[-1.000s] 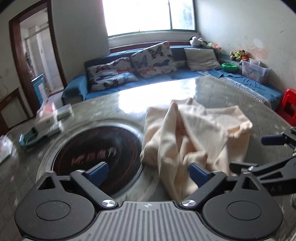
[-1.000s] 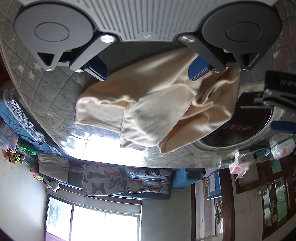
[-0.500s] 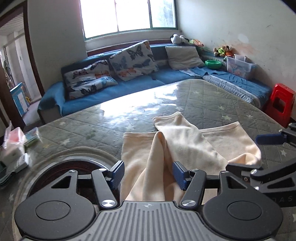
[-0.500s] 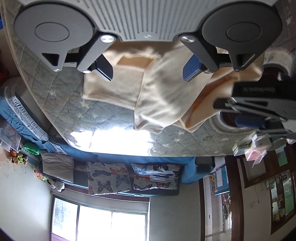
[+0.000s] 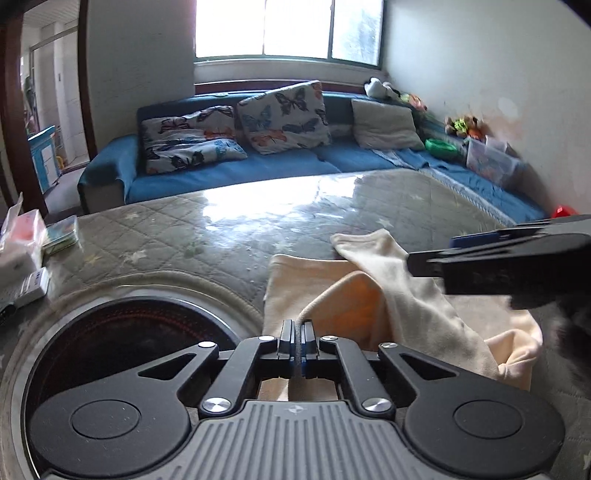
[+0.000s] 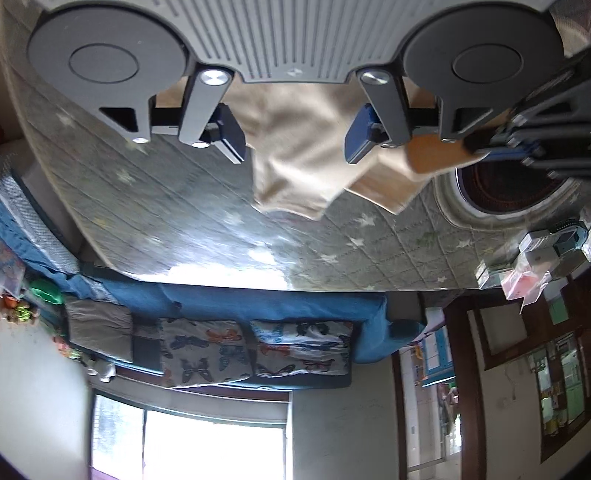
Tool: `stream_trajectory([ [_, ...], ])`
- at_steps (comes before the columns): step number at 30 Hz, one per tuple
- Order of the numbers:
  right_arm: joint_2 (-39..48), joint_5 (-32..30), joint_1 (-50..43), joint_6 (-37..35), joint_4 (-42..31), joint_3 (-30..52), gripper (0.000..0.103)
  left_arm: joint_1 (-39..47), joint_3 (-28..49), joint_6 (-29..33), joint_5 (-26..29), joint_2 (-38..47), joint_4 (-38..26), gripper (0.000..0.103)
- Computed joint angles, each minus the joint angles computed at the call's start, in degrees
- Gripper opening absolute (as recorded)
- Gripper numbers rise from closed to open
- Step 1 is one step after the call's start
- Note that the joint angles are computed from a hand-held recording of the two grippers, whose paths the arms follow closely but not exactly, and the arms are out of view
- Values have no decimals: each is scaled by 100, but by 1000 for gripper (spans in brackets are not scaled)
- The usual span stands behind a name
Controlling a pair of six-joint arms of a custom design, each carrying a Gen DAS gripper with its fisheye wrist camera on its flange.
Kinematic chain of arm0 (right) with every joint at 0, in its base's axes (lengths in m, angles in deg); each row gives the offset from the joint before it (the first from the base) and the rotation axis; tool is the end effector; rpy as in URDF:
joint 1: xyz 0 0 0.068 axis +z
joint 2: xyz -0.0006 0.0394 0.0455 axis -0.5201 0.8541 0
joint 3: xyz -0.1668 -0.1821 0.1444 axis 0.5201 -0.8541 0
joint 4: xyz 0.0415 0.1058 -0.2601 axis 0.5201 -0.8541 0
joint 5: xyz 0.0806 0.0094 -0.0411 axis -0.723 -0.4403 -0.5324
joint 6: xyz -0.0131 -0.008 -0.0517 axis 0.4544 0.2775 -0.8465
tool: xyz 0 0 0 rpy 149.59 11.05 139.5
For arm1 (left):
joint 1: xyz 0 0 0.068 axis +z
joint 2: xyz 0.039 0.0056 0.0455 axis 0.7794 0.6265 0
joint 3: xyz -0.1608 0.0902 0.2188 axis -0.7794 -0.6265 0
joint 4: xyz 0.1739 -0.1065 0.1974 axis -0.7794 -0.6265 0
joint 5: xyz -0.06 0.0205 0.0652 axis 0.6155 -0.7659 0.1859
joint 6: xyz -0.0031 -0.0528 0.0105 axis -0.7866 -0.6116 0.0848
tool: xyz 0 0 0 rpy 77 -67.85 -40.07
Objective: Fold clothes
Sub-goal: 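Close the left gripper on the shirt while the right gripper grasps another edge, then lift and spread the shirt with both grippers, then open both onto the table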
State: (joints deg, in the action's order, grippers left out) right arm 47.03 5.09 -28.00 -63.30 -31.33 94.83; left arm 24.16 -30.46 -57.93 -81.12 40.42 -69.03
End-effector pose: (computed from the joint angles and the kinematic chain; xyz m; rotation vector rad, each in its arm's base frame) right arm 0.2993 0.0144 0.2054 0.0895 2.2876 -0.0205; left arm 0.3249 -0.1687 0.2051 0.5615 2.2040 -0.3312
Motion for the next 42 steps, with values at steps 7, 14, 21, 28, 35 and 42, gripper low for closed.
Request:
stream_trajectory([
  [7,1326,-53,214,-17,-17,903,45,36,-169,156,-94,-70,112,3],
  [14,1386,315,334,-79,18,800,7,99,-342,117,-81,-245,188,3],
  [21,-276,615,157,102,71,-264,4,442,-941,-40,-40,-1141,167,3],
  [28,-3001,524,-651,346,-926,-1455,4,1272,-1728,-41,235,-2423,-329,3],
  [35,-5667,-623,-2898,-64,-2783,-2110,4,2315,-2368,22,879,-3593,-1287,3],
  [42,-6164,-2718,-6288,-1607,-3822,-2483,5,2889,-2730,306,1144,-4163,-2036,3],
])
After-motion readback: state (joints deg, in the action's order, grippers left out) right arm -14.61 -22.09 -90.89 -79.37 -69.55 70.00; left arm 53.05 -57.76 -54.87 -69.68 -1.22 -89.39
